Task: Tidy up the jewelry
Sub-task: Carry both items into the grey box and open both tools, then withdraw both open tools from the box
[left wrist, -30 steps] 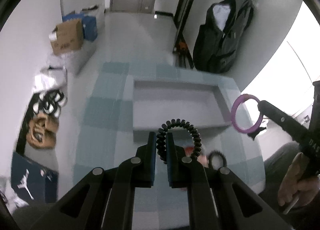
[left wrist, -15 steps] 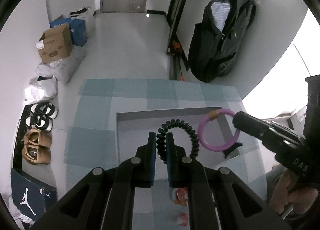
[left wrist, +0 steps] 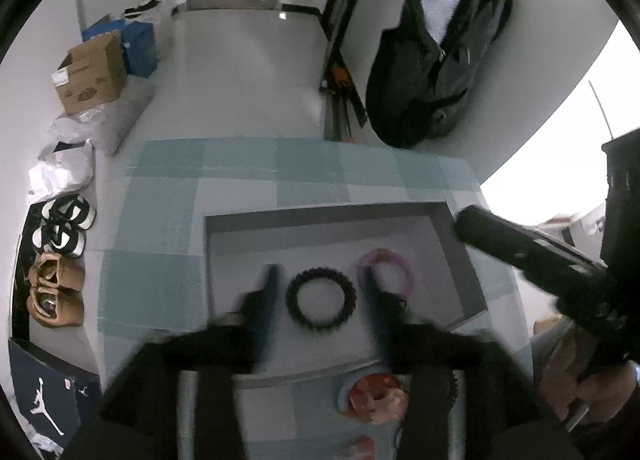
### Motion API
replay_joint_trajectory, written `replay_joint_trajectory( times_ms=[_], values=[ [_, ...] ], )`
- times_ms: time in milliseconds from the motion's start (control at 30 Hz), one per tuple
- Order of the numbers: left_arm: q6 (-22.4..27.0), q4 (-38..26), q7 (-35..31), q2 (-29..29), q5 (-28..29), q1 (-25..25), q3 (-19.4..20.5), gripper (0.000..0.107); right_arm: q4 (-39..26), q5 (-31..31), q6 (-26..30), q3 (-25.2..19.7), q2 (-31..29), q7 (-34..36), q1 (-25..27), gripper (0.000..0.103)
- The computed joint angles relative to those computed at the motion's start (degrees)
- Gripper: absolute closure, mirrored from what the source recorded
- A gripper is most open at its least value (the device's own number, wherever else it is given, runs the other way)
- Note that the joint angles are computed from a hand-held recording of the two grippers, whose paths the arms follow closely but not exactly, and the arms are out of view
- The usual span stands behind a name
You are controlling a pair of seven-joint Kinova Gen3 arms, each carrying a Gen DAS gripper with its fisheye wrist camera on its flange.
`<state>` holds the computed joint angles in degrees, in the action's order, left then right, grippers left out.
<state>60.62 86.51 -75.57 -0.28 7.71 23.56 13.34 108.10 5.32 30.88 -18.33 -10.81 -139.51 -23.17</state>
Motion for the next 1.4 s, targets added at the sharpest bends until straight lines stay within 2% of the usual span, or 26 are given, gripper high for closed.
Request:
replay_joint_trajectory(
  times_ms=[33, 167, 200, 233, 300, 367, 433, 700, 833, 933, 1100, 1267, 1400],
  values=[
    [-1.6, 1.3, -0.2, -1.3, 1.0, -0.4, -0.5, 0.051, 0.4, 1.4, -0.3, -0.9, -0.9, -1.8, 0.9, 0.051],
    [-4.1, 3.1, 1.5, -3.8, 0.0, -1.1, -0.3, 0.051, 2.5, 4.3, -2.7, -3.0, -4.3, -4.9, 3.5, 0.038],
    [-4.9, 3.8, 2.1, -4.5, -0.5, -1.2, -0.1, 0.051, 2.9, 4.8, -3.4, -3.8, -5.0, -5.4, 4.3, 0.028],
    [-5.7, 4.5, 2.8, -5.3, -1.0, -1.3, 0.1, 0.051, 3.4, 5.4, -4.0, -4.8, -5.7, -5.9, 5.1, 0.023],
    [-6.9, 5.6, 4.6, -6.4, -2.5, -1.4, 1.0, 0.051, 4.3, 6.9, -5.3, -7.2, -7.0, -6.8, 7.0, 0.019],
    [-8.1, 6.7, 5.7, -7.7, -4.1, -1.4, 1.8, 0.051, 4.9, 8.1, -6.1, -9.4, -8.3, -7.0, 8.5, 0.011],
    [-7.2, 7.0, 7.4, -8.9, -5.9, -1.4, 2.9, 0.051, 5.5, 9.1, -6.4, -12.0, -9.8, -7.5, 10.5, 0.0],
    [-5.5, 8.6, 10.6, -12.0, -7.9, -1.7, 5.1, 0.048, 6.2, 8.6, -3.4, -20.0, -16.3, -9.0, 17.7, 0.0],
    [-4.3, 8.8, 13.3, -13.5, -11.9, -1.8, 8.2, 0.034, 7.0, 6.2, -2.4, -23.2, -21.2, -10.3, 22.9, 0.0],
    [-4.1, 9.9, 16.5, -15.1, -13.7, -2.5, 10.3, 0.03, 7.3, 4.1, -1.3, -22.9, -22.5, -8.3, 23.3, 0.0],
    [-2.6, 11.1, 19.7, -15.6, -14.9, -2.5, 13.0, 0.029, 5.2, 1.4, 5.0, -23.7, -20.9, -5.1, 23.2, 0.0],
    [-0.9, 11.8, 19.0, -14.6, -14.4, -0.4, 13.4, 0.029, 2.7, 1.5, 12.3, -24.7, -16.7, -1.9, 19.1, 0.0],
    [0.0, 12.3, 17.6, -13.9, -13.6, 1.2, 12.4, 0.029, 3.8, 1.4, 13.7, -24.2, -15.6, -3.1, 15.8, 0.0]
  ],
)
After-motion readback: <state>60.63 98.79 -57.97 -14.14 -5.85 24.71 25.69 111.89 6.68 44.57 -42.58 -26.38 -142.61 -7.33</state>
